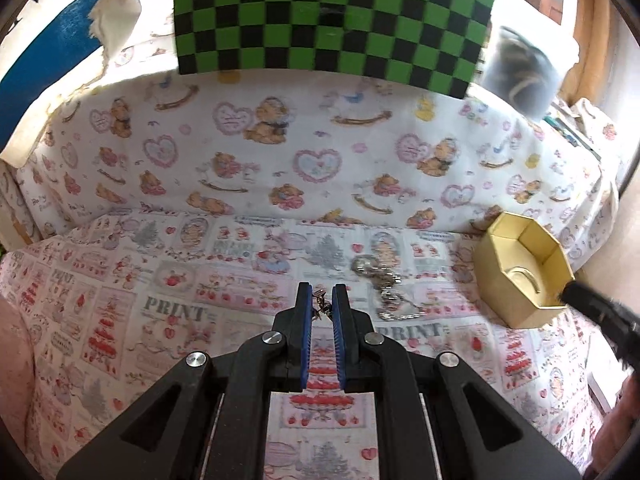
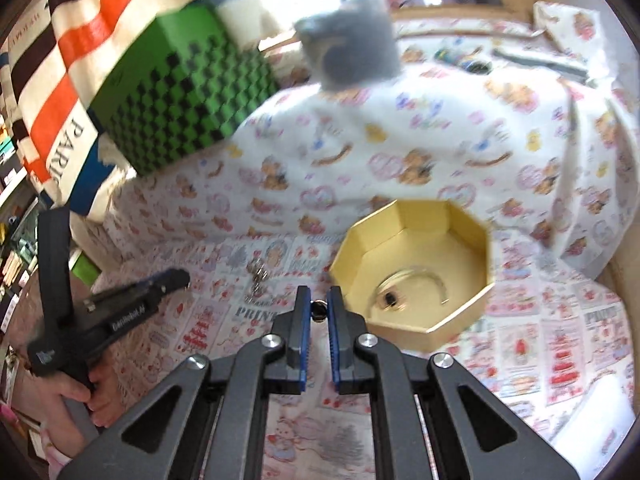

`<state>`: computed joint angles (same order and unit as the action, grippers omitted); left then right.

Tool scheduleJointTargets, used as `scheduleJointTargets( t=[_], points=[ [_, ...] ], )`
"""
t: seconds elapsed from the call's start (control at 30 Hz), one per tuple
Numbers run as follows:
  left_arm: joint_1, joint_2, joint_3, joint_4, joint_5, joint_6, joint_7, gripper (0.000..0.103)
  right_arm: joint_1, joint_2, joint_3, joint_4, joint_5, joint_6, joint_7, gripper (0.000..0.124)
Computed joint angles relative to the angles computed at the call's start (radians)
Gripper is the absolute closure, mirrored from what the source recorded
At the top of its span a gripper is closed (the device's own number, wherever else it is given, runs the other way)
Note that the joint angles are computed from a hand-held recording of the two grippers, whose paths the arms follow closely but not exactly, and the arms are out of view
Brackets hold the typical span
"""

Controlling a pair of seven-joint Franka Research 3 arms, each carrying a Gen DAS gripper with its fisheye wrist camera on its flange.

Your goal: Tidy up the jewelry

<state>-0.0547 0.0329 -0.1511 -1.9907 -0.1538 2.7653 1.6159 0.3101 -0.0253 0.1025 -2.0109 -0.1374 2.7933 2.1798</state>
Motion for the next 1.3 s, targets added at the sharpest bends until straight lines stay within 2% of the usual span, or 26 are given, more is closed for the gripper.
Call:
scheduleJointTargets(
  t=[0.1, 0.2, 0.27, 0.33, 0.5, 0.67, 0.9, 1.07, 1.3],
  points=[
    [-0.007, -0.007, -0.018, -0.014, -0.132, 0.030, 0.126, 0.094, -0.021, -0.019, -0.001, -0.012, -0.127, -0.004, 0.115, 0.117],
    [-0.022, -0.022, -0.033, -0.023, -0.337, 0.041, 0.322, 0.094, -0.041, -0.016, 0.001, -0.002, -0.236, -0.051, 0.220, 0.117],
    [-0.041, -0.026, -0.037, -0.014, -0.441, 0.034, 0.416, 0.094, -0.046, -0.016, -0.006, -0.004, -0.238, -0.062, 0.227, 0.117],
    [-0.057, -0.019, -0.039, 0.009, -0.476, 0.020, 0.445, 0.094, -0.050, -0.010, -0.014, -0.007, -0.202, -0.067, 0.212, 0.117],
    [-0.084, 0.016, -0.059, 0.093, -0.471, -0.060, 0.430, 0.094, -0.057, -0.012, -0.024, -0.020, -0.147, -0.055, 0.178, 0.117],
    [-0.102, 0.063, -0.079, 0.164, -0.363, -0.097, 0.348, 0.094, -0.068, -0.016, -0.032, -0.030, -0.069, -0.055, 0.142, 0.117],
    [-0.100, 0.156, -0.104, 0.274, -0.238, -0.173, 0.274, 0.094, -0.081, -0.033, -0.040, -0.068, 0.077, -0.006, 0.064, 0.116],
    [-0.103, 0.209, -0.122, 0.321, -0.167, -0.221, 0.233, 0.094, -0.096, -0.044, -0.029, -0.076, 0.049, 0.003, 0.087, 0.116],
    [-0.110, 0.243, -0.145, 0.336, -0.133, -0.234, 0.209, 0.094, -0.099, -0.027, -0.028, -0.068, 0.044, 0.006, 0.091, 0.116]
  ],
)
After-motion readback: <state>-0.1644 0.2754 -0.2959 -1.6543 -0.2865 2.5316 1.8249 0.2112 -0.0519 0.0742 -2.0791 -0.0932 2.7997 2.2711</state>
